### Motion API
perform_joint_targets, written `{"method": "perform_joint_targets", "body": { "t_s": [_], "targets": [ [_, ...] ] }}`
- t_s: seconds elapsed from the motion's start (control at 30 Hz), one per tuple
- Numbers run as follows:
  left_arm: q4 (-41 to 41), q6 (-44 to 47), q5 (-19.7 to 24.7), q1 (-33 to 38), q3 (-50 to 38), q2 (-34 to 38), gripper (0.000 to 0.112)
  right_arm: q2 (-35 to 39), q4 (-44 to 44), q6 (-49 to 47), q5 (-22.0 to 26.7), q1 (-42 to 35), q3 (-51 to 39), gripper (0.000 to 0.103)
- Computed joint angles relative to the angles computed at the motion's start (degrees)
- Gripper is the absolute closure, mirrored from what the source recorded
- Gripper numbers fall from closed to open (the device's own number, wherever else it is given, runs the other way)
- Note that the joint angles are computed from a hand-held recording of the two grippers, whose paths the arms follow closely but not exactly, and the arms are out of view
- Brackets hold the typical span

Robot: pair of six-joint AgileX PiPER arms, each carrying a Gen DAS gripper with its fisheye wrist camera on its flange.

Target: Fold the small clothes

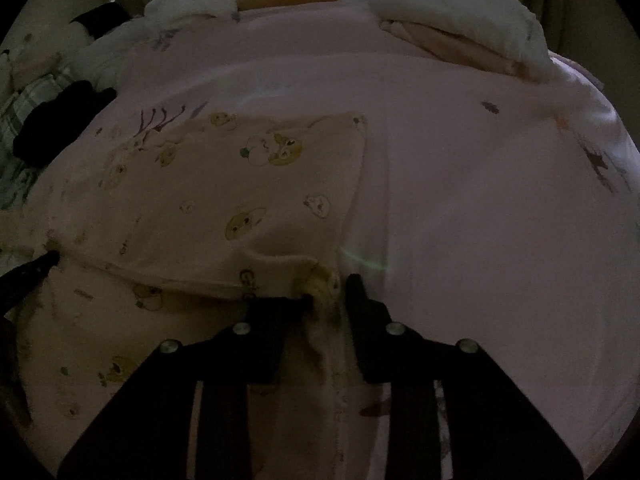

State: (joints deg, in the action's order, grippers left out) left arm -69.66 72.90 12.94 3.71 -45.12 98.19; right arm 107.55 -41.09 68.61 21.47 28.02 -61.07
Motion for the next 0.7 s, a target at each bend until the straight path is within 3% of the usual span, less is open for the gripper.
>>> {"method": "perform_joint_targets", "body": {
  "t_s": [0.23,0.33,0.4,0.47,0.53,0.63,0.7],
  "targets": [
    [1.7,-2.0,1.1,0.5,-0.6,0.2,0.103,-1.0,-8.6,9.7,-3.3,-0.4,3.3,0.075],
    [7.8,-8.2,3.9,2.0,-1.8,-0.2,0.099,-0.4,-8.3,8.7,-1.0,0.6,2.0,0.075],
    [13.2,-12.9,6.3,3.5,-2.9,-0.9,0.092,0.1,-6.1,6.0,0.5,0.9,0.8,0.075],
    [17.9,-14.9,7.2,5.3,-3.6,-2.3,0.077,0.2,-2.3,1.9,0.3,0.2,0.3,0.075],
    [17.3,-12.1,7.3,8.2,-3.7,-3.4,0.053,-0.3,1.6,-2.1,-0.7,-0.7,0.5,0.075],
    [16.3,-12.4,10.4,16.1,-6.4,-3.0,0.052,-0.4,8.6,-10.9,-0.8,-1.9,-0.1,0.075],
    [14.7,-13.4,18.2,23.7,-11.3,0.1,0.052,-0.3,9.9,-12.5,-1.2,-2.2,-0.3,0.075]
  ]
}}
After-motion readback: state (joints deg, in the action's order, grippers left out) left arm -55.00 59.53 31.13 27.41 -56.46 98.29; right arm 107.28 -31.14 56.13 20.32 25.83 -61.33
